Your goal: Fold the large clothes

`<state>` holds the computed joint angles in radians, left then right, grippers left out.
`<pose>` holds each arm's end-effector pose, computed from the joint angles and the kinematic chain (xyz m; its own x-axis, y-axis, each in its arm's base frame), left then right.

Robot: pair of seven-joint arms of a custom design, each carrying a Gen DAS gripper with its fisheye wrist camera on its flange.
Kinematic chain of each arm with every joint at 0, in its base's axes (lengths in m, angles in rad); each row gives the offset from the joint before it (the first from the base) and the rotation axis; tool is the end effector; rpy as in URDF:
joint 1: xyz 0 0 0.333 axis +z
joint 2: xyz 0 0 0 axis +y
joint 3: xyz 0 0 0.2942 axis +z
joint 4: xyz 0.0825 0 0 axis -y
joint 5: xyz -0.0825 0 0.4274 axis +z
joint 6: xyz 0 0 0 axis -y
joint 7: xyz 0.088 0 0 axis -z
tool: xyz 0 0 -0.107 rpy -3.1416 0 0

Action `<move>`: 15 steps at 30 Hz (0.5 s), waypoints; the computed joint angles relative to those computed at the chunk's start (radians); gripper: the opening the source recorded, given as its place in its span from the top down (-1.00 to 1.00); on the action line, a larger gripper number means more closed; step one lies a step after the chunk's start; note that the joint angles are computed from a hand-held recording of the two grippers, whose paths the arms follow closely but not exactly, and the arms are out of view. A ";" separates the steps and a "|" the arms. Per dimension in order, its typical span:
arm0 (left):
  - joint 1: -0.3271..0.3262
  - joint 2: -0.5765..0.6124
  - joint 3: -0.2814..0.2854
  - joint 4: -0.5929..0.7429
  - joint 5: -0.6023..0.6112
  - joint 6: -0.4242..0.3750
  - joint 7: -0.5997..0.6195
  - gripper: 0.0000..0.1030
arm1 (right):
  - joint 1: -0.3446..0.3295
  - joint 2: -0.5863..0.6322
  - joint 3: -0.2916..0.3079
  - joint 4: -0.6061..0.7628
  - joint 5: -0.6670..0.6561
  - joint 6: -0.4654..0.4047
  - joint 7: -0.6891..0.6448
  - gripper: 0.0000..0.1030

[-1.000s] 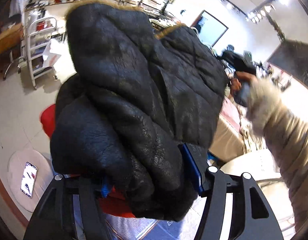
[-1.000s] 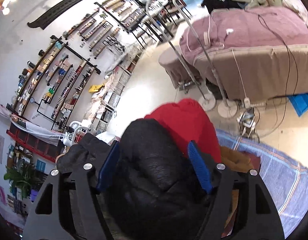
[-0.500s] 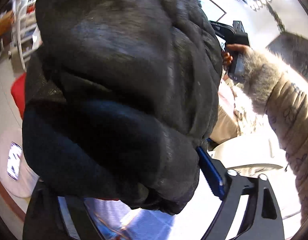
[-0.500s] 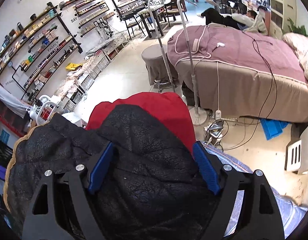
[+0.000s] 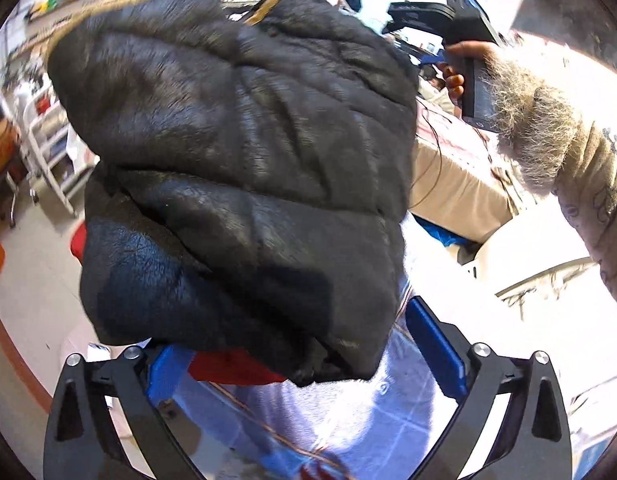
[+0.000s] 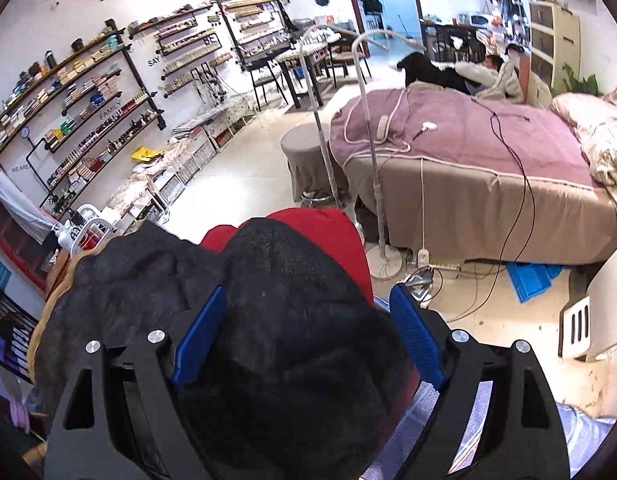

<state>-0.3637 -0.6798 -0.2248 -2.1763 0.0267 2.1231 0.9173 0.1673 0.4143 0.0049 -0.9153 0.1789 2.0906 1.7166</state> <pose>0.3507 -0.2665 0.6839 -0.0045 -0.9769 0.2134 -0.8253 -0.1169 -0.5525 0.7145 0.1320 0.7353 0.1016 -0.9569 -0.2719 -0.7535 0.1044 -0.6491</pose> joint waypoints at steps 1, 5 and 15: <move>-0.001 -0.008 0.000 0.000 0.006 -0.010 0.009 -0.88 | -0.001 -0.032 0.004 -0.038 0.005 0.010 -0.018 -0.61; 0.004 -0.004 -0.008 0.041 0.034 -0.068 0.041 -0.88 | 0.003 -0.127 0.013 -0.135 0.010 0.001 -0.101 -0.62; 0.089 0.070 -0.162 0.279 0.356 -0.272 0.061 -0.88 | 0.049 -0.404 0.052 -0.339 0.030 -0.170 -0.406 -0.83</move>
